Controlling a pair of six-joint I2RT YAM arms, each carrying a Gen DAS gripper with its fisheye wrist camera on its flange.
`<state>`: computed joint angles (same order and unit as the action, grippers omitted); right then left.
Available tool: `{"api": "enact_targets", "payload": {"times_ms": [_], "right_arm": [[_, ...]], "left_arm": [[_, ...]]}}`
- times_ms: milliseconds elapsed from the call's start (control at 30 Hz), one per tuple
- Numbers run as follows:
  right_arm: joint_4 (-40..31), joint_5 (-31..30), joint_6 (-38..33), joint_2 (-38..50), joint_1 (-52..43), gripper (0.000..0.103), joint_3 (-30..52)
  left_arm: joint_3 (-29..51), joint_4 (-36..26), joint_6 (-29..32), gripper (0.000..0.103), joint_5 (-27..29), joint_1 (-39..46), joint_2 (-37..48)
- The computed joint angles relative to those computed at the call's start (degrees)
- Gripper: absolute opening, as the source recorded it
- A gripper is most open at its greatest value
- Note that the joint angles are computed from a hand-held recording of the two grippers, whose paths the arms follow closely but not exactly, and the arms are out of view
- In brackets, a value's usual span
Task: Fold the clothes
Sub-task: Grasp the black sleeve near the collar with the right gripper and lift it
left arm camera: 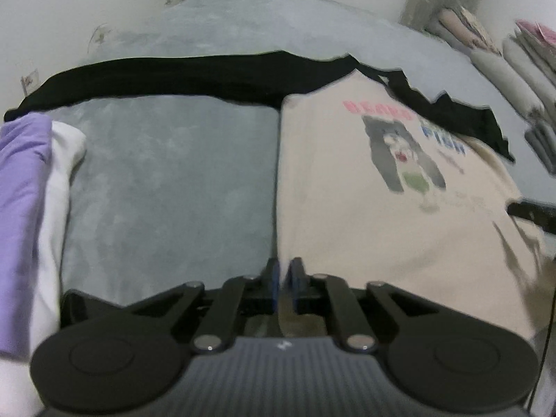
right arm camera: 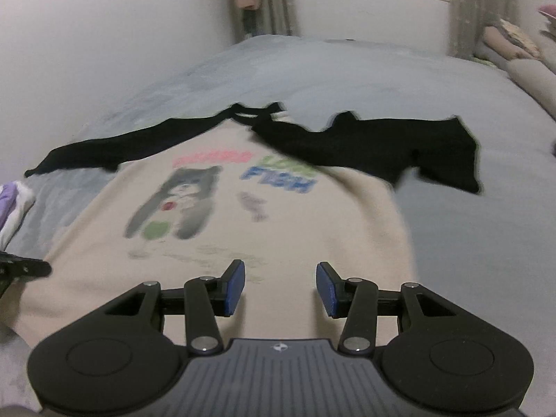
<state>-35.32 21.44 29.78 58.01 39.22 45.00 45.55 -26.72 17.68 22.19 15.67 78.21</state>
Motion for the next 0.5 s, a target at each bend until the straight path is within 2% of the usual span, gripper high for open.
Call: {"api": "enact_targets", "payload": {"times_ms": [100,200,267,300,400,500], "right_arm": [[-4.95,-3.72,-2.02,-4.2,-6.07,0.047,-0.63],[-8.2,-7.85,-4.34,-7.44,-11.45,0.047,-1.72],[-8.71,-8.48,-5.85,-7.17,-11.6,0.047,-2.07],[-8.96,-8.78,-6.61,-7.01,-11.67,0.047,-2.24],[-7.01,-7.35,-6.61,-7.5,-11.82,0.046,-2.33],[-2.91,-9.1,-6.57,-7.66,-17.76,0.047,-2.56]], "left_arm": [[0.29,1.85,-1.62,0.023,0.07,-0.82,-1.14],[1.12,2.67,-3.22,0.023,-0.44,-2.93,-0.66],[1.85,3.26,-4.88,0.024,-0.53,-5.49,0.56],[2.26,3.57,-5.69,0.027,-0.54,-6.74,1.22],[4.45,6.32,-9.5,0.04,-1.77,-11.67,4.97],[7.05,11.54,-14.04,0.04,-5.94,-16.53,11.1]]}}
